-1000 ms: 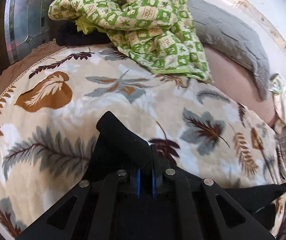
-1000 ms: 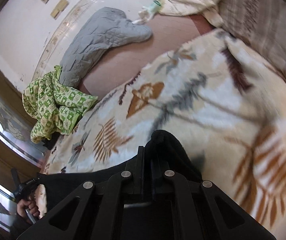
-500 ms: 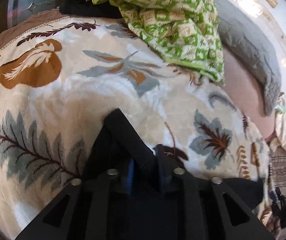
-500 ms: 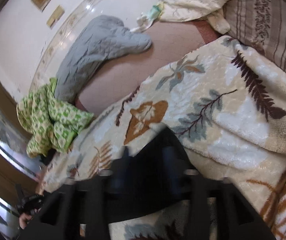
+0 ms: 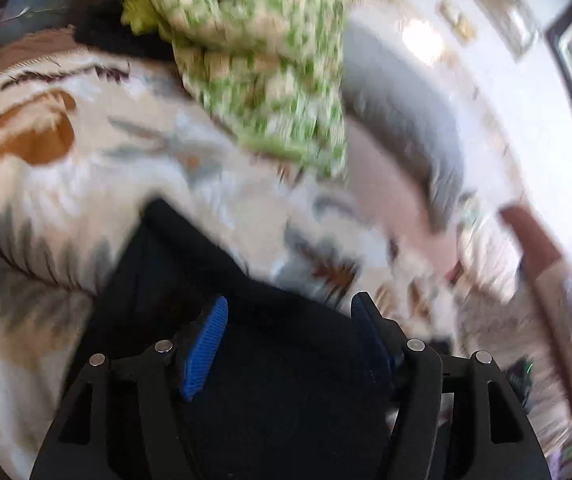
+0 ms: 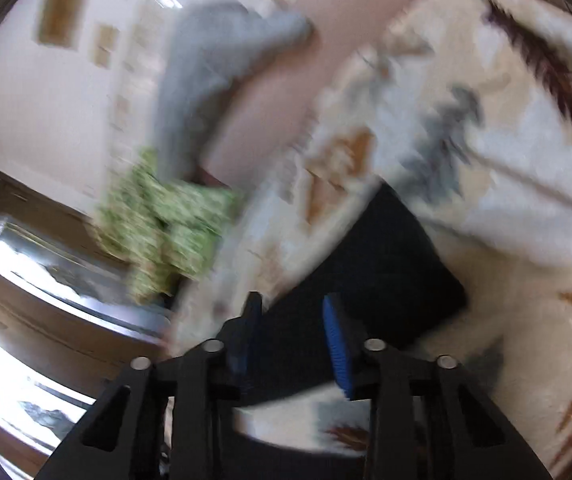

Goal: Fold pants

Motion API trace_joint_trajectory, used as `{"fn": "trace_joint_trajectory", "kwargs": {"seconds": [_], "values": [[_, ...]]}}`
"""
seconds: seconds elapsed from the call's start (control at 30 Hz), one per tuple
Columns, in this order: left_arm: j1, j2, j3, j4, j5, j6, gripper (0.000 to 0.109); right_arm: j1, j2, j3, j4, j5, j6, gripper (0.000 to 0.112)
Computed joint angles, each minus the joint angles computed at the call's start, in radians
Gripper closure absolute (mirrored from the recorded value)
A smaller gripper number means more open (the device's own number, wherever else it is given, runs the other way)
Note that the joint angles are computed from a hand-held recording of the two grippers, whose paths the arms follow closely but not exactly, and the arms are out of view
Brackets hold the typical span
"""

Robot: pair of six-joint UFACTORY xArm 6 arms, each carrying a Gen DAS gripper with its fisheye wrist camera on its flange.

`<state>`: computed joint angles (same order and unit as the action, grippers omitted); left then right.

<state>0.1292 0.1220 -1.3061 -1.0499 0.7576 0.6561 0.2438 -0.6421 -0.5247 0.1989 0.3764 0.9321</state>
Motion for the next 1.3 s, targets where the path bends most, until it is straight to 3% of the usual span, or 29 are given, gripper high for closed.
{"fn": "trace_joint_trajectory", "kwargs": {"seconds": [0.03,0.07,0.1,0.2,0.23,0.3,0.37,0.43,0.53,0.67,0.73,0.9,1.0,1.17,1.27,1.3], "values": [[-0.010,0.038,-0.018,0.091,-0.014,-0.073,0.054,-0.008,0.019,-0.028,-0.081,0.105,0.063,0.092],[-0.013,0.061,-0.033,0.154,-0.022,-0.136,0.060,-0.019,0.032,-0.043,-0.172,0.204,0.133,0.112],[-0.013,0.079,-0.042,0.182,-0.036,-0.168,0.072,-0.028,0.023,-0.045,-0.221,0.261,0.181,0.112],[0.009,0.106,-0.065,0.120,-0.025,-0.178,0.075,-0.032,-0.003,-0.073,-0.335,0.329,0.284,0.112],[0.009,0.110,-0.066,0.109,-0.027,-0.166,0.075,-0.026,-0.007,-0.084,-0.395,0.325,0.316,0.104],[-0.004,0.109,-0.050,0.081,-0.068,-0.107,0.075,-0.026,0.005,-0.105,-0.456,0.296,0.319,0.103],[-0.009,0.086,-0.009,0.037,-0.109,-0.040,0.075,-0.014,0.060,-0.171,-0.552,0.330,0.273,0.084],[-0.021,0.050,0.043,-0.012,-0.149,0.006,0.074,-0.005,0.115,-0.219,-0.622,0.347,0.226,0.080],[-0.031,0.007,0.111,-0.106,-0.188,0.088,0.074,-0.034,0.163,-0.247,-0.614,0.323,0.174,0.080],[-0.013,-0.048,0.186,-0.196,-0.173,0.172,0.074,-0.069,0.256,-0.308,-0.620,0.312,0.143,0.080],[-0.010,-0.046,0.187,-0.203,-0.173,0.182,0.074,-0.085,0.290,-0.331,-0.597,0.344,0.112,0.080],[-0.004,-0.039,0.182,-0.212,-0.168,0.196,0.074,-0.106,0.336,-0.327,-0.494,0.315,0.014,0.080],[-0.001,-0.037,0.178,-0.219,-0.161,0.198,0.074,-0.083,0.355,-0.351,-0.514,0.358,-0.009,0.104],[-0.002,-0.035,0.164,-0.183,-0.159,0.153,0.074,-0.044,0.298,-0.344,-0.631,0.367,0.108,0.109],[0.012,-0.031,0.118,-0.041,-0.104,0.021,0.070,-0.016,0.250,-0.332,-0.644,0.376,0.141,0.109],[0.014,-0.036,0.106,0.007,-0.099,0.002,0.064,-0.001,0.232,-0.331,-0.642,0.389,0.149,0.109]]}}
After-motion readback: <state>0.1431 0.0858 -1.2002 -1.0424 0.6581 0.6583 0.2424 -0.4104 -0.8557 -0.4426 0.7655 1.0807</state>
